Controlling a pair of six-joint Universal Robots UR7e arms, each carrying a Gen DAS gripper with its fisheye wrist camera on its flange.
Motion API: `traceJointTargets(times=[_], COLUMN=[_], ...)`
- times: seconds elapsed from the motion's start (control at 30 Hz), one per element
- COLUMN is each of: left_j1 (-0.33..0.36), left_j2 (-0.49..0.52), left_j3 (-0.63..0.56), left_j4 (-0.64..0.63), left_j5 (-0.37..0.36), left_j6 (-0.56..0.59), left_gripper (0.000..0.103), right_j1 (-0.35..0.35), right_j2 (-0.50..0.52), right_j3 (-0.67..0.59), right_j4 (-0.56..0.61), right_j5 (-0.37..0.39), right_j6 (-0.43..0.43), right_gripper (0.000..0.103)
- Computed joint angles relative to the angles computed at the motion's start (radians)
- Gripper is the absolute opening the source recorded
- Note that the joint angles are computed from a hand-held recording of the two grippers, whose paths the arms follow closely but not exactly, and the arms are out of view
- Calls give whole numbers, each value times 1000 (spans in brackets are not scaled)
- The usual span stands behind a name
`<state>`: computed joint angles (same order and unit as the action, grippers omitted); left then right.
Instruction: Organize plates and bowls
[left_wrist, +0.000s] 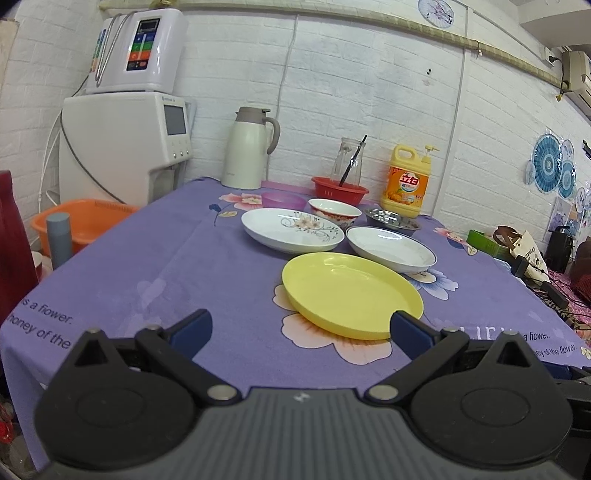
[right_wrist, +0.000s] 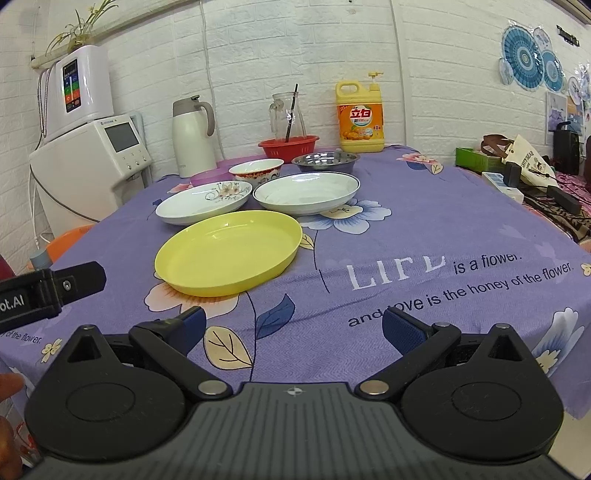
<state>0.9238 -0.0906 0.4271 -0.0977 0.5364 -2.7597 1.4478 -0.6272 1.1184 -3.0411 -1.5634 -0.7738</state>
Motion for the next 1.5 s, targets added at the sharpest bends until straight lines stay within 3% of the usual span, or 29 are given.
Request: traceJointTargets(times=[1.5], left_j1=[2], left_j2=[15], left_j3=[-24], left_j4=[23], left_j5=[-3], left_j6=[2], left_gripper=[102], right_j1=[-7], right_j2=[-1], right_j3=[6], right_j4=[-2], right_j5=[14], right_j6=[19], right_gripper=[103])
